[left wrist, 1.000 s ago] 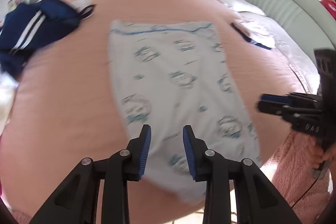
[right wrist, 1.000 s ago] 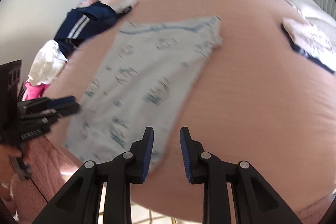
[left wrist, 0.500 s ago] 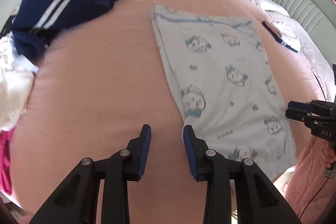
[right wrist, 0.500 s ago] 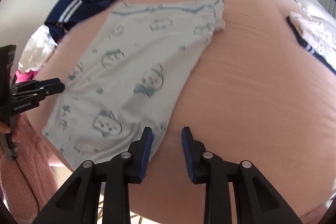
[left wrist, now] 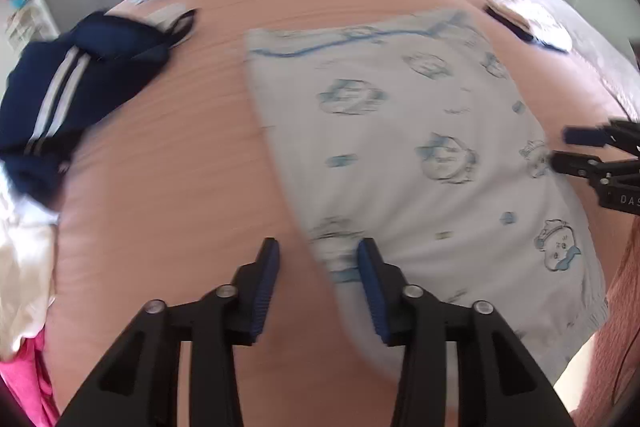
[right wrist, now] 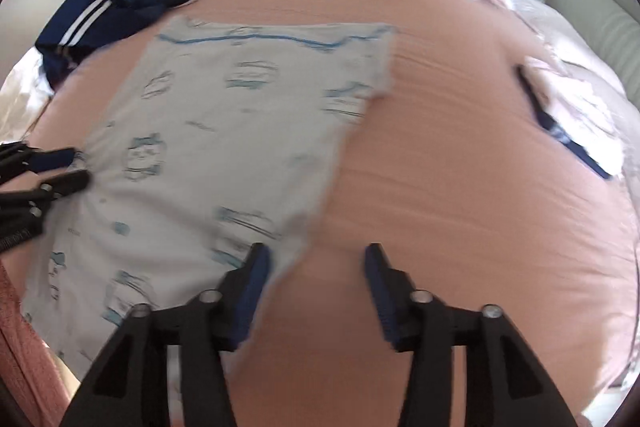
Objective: Fold clothes
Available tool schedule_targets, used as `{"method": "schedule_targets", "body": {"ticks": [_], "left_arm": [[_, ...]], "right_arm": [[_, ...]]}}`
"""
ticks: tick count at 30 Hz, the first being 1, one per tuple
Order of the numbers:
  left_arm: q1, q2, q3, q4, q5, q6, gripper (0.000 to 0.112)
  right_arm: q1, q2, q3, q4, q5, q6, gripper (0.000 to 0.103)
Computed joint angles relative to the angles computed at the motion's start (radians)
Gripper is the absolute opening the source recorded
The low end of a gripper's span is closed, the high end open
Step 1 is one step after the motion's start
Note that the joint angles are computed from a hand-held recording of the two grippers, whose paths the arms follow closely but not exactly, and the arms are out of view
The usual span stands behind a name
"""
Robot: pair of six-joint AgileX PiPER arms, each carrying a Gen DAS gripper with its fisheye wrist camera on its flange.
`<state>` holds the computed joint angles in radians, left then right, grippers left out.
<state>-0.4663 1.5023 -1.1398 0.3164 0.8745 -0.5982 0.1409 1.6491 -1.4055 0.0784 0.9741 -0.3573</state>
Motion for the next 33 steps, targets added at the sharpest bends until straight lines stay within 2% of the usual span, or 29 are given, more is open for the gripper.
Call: {"method": "schedule_targets", "body": {"ticks": [2, 4, 7, 9, 11, 14, 16, 18, 20, 21, 23, 27, 29, 33], "left_arm": [[0.044, -0.030, 0.008, 0.001, 0.002, -0.012, 0.038], [0.068, -0.051, 0.009, -0.069, -0.063, 0.030, 0.038], [0.037, -0.021, -0.028, -0.161, -0.155, 0.117, 0.039], [0.005, 0.040, -0.072, -0.179, -0.185, 0.171, 0.039], [-0.016, 0.112, -0.123, -0.135, -0.168, 0.166, 0.039], [0.000, 0.185, -0.174, -0.034, -0.074, 0.098, 0.041], [0.067, 0.141, -0.118, -0.076, -0.097, 0.106, 0.044], [0.101, 0.111, -0.089, -0.030, -0.064, 0.075, 0.051], [0.130, 0.093, -0.077, -0.014, -0.052, 0.063, 0.051], [0.143, 0.087, -0.073, -0.006, -0.046, 0.054, 0.051], [0.190, 0.063, -0.053, -0.088, -0.103, 0.095, 0.051], [0.259, 0.068, -0.060, -0.322, -0.235, 0.244, 0.051], [0.256, 0.120, -0.121, -0.317, -0.240, 0.266, 0.048], [0.282, 0.228, -0.251, -0.396, -0.210, 0.372, 0.036]], "right_arm": [[-0.040, 0.005, -0.034, 0.029, 0.039, -0.023, 0.049], [-0.063, 0.005, -0.073, 0.122, 0.061, -0.056, 0.050], [-0.029, 0.029, -0.126, 0.253, 0.072, -0.069, 0.050], [0.033, 0.072, -0.168, 0.270, 0.077, -0.063, 0.051], [0.093, 0.107, -0.177, 0.230, 0.060, -0.054, 0.051], [0.133, 0.164, -0.175, 0.142, 0.044, -0.028, 0.049], [0.100, 0.151, -0.149, 0.154, 0.023, -0.055, 0.048], [0.062, 0.136, -0.135, 0.153, 0.016, -0.069, 0.048], [0.044, 0.134, -0.144, 0.079, 0.014, -0.026, 0.048], [0.026, 0.150, -0.181, 0.084, 0.042, -0.022, 0.048], [-0.012, 0.168, -0.223, 0.151, 0.087, -0.027, 0.048], [0.033, 0.192, -0.282, 0.186, 0.120, -0.009, 0.049], [0.073, 0.215, -0.322, 0.205, 0.141, -0.002, 0.050], [0.150, 0.321, -0.468, 0.120, 0.175, 0.115, 0.050]]}}
